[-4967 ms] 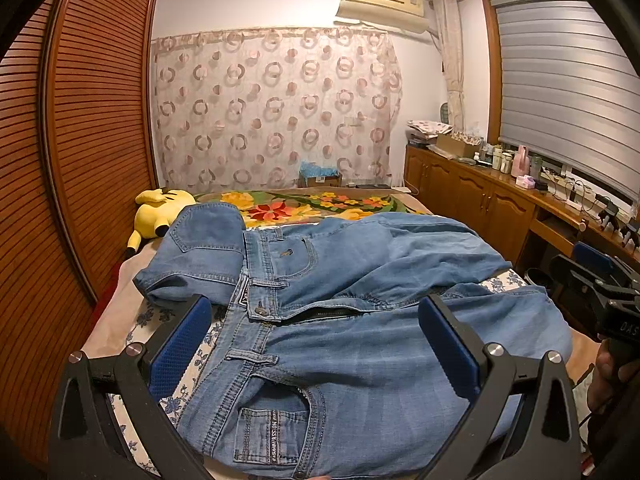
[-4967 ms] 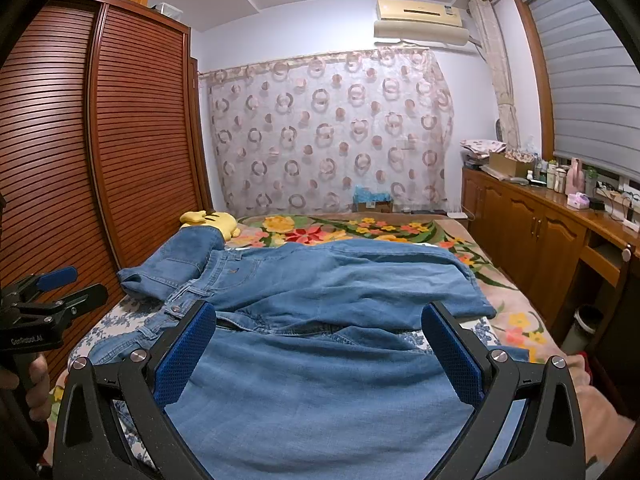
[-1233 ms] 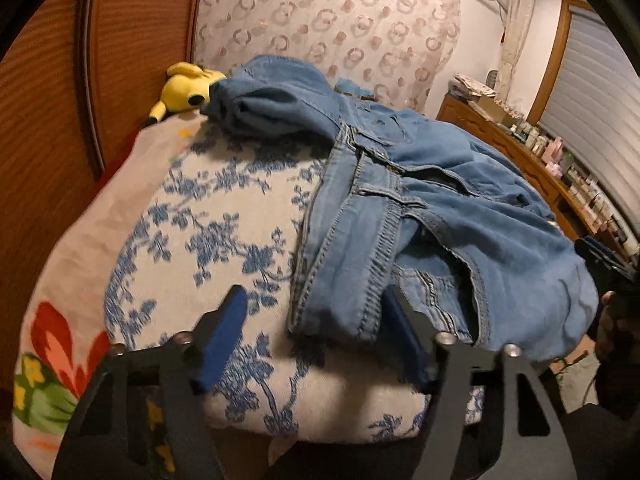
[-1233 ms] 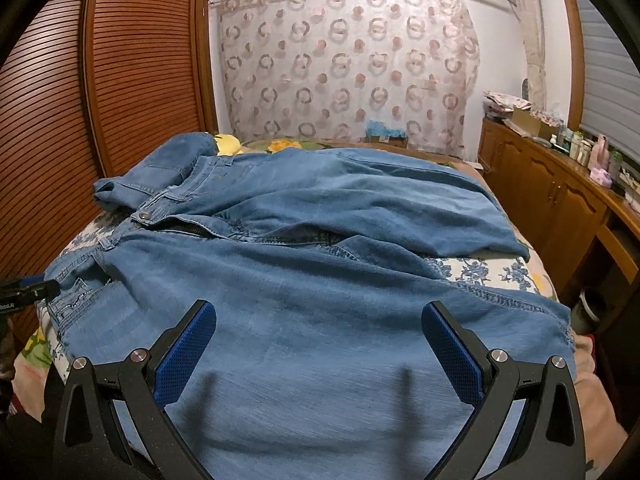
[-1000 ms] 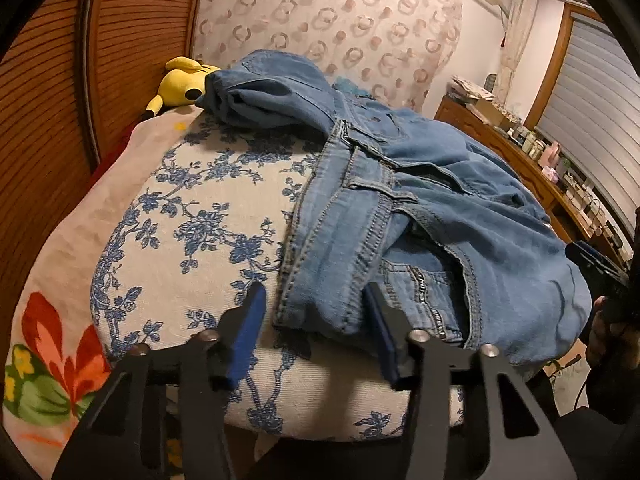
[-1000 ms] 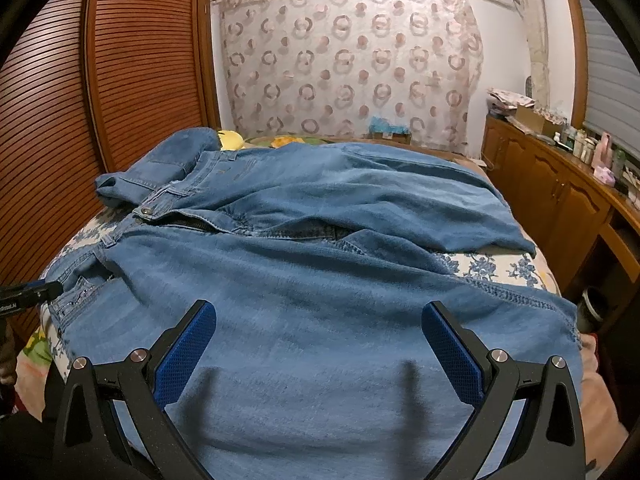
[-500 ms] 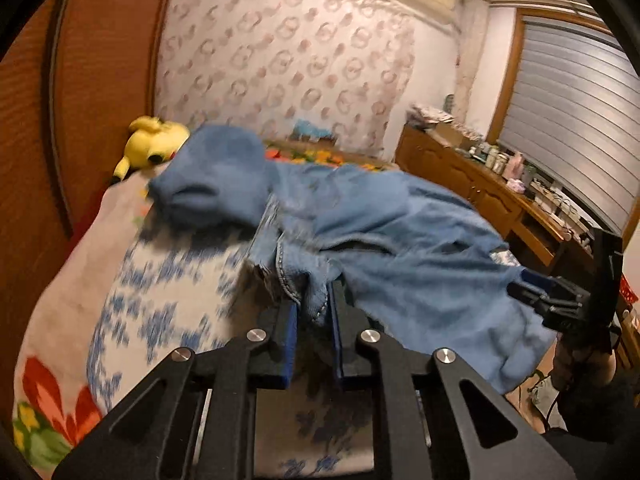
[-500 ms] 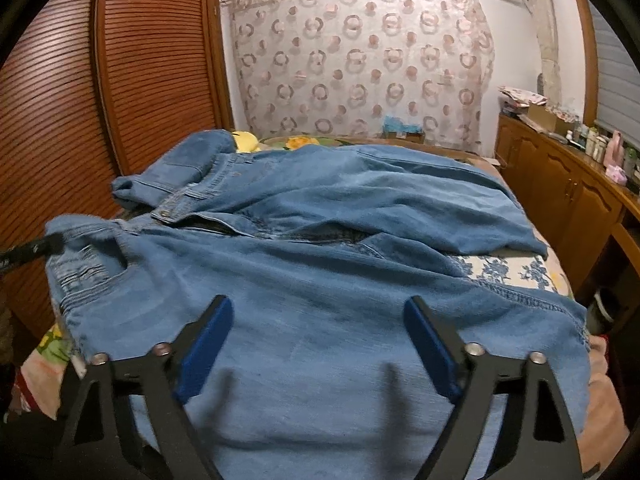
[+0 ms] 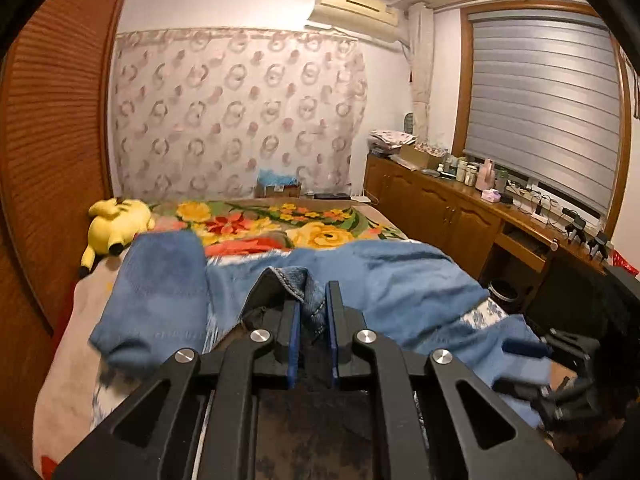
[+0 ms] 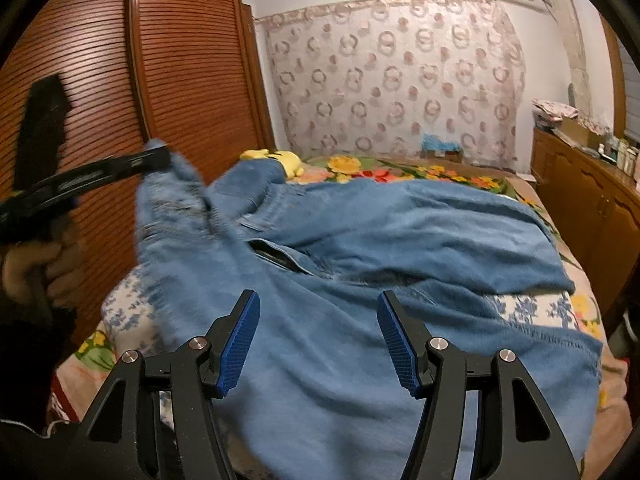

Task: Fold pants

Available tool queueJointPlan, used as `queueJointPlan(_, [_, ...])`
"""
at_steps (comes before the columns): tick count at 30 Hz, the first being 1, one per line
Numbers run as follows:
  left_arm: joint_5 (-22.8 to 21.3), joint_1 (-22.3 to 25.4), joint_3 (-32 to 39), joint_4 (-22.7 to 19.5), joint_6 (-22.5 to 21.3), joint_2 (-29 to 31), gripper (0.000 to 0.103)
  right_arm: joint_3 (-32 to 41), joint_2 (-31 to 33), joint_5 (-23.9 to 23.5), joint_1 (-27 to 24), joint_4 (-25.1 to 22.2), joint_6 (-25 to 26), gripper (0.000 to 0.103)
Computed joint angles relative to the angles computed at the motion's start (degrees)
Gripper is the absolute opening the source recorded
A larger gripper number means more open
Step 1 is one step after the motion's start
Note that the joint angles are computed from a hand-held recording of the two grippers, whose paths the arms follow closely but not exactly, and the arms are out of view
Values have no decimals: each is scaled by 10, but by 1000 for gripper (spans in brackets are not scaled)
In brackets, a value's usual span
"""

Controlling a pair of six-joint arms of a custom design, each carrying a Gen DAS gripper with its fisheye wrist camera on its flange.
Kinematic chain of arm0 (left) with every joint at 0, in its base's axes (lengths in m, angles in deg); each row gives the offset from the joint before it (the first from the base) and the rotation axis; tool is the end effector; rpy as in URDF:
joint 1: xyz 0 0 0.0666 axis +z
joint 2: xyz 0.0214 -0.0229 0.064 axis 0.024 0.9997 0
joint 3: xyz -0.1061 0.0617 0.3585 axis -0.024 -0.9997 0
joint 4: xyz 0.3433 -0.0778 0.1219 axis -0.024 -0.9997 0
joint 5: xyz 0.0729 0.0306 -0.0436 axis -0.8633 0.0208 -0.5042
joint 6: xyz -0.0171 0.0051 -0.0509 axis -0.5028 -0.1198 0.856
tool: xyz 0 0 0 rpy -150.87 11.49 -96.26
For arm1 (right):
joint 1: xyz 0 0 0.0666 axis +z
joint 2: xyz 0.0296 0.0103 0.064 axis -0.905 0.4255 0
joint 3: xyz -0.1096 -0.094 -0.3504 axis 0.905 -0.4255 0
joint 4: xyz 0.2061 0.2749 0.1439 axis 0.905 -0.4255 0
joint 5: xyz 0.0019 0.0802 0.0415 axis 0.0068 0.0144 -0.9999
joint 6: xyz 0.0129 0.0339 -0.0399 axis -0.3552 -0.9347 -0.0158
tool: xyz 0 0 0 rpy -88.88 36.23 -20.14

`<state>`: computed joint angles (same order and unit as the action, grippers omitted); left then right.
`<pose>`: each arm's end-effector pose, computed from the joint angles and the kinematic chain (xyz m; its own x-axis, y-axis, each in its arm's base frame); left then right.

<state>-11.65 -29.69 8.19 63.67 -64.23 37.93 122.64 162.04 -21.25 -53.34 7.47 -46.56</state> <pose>0.5321 -0.3074 0.3671 -0.4221 -0.0465 -0.9053 0.1227 0.9866 -0.1079 0.4688 0.1106 0.3473 -0.4337 -0.2024 -0.8780 -0.6012 0.7908 0.1147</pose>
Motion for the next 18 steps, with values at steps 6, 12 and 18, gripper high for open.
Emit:
queueJointPlan(6, [8, 16, 72, -29, 0, 48, 12, -15, 1, -21, -7, 11, 18, 63])
queueJointPlan(12, [14, 29, 105, -44, 26, 72, 12, -5, 27, -18, -11, -18, 45, 57])
queueJointPlan(18, [13, 30, 105, -33, 31, 69, 12, 8, 60, 0, -25, -45, 66, 42])
